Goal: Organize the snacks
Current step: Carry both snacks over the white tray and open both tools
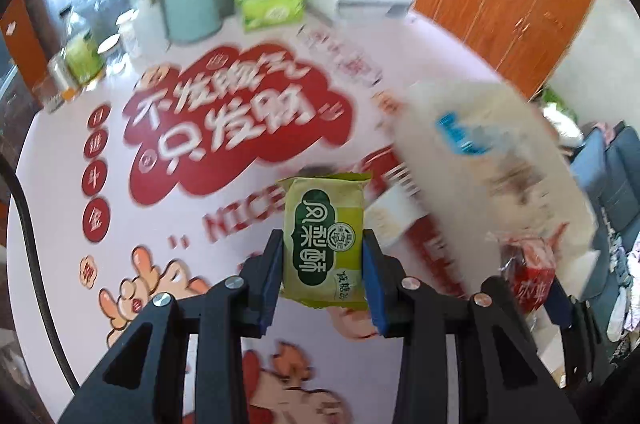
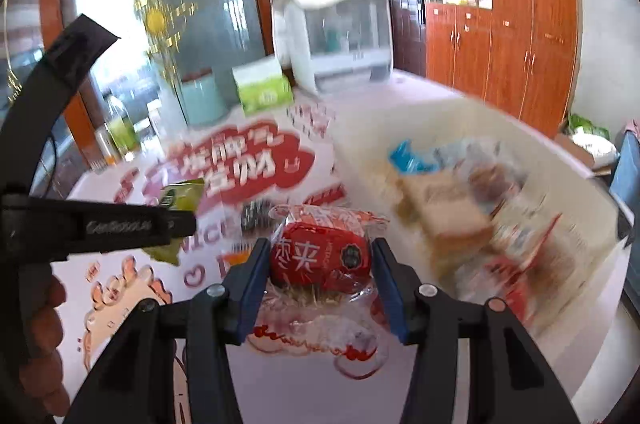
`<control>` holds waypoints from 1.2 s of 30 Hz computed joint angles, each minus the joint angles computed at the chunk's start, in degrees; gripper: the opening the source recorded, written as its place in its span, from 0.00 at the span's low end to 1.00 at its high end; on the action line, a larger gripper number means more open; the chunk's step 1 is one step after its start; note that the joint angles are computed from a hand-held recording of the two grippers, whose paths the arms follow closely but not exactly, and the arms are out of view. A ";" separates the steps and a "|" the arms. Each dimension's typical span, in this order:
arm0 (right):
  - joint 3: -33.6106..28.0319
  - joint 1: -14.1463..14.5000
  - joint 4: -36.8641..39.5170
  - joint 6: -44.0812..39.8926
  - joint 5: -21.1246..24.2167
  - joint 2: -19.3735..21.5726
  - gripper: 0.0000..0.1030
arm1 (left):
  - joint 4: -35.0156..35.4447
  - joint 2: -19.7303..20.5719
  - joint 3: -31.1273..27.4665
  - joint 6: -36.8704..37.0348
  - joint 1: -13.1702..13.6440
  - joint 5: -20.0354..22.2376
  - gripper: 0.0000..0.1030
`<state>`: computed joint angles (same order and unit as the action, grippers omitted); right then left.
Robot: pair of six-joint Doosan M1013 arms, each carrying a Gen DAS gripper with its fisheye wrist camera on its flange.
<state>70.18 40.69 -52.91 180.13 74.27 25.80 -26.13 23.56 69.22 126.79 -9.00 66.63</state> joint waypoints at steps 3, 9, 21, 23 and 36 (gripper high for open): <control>1.30 0.21 -2.68 -0.84 1.87 -2.16 0.50 | -2.13 -1.34 -0.06 -0.59 -1.29 0.76 0.34; 5.25 -0.29 -7.76 -0.63 5.66 -7.56 0.50 | -5.48 -3.77 -0.01 -3.32 -4.98 1.18 0.34; 13.09 -6.07 -7.52 -6.48 2.35 -15.80 0.52 | -0.76 -4.43 0.65 -13.81 -12.53 -0.82 0.34; 13.93 -7.21 -5.63 -9.06 0.54 -16.13 0.55 | 0.65 -4.14 1.11 -15.26 -13.25 -0.90 0.35; 18.49 -11.18 3.92 -19.02 -6.11 -16.53 0.62 | 16.54 -3.72 6.43 -31.84 -15.79 -8.72 0.92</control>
<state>88.67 29.51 -48.99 161.10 68.16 9.27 -9.58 19.83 75.65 94.95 -24.79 57.91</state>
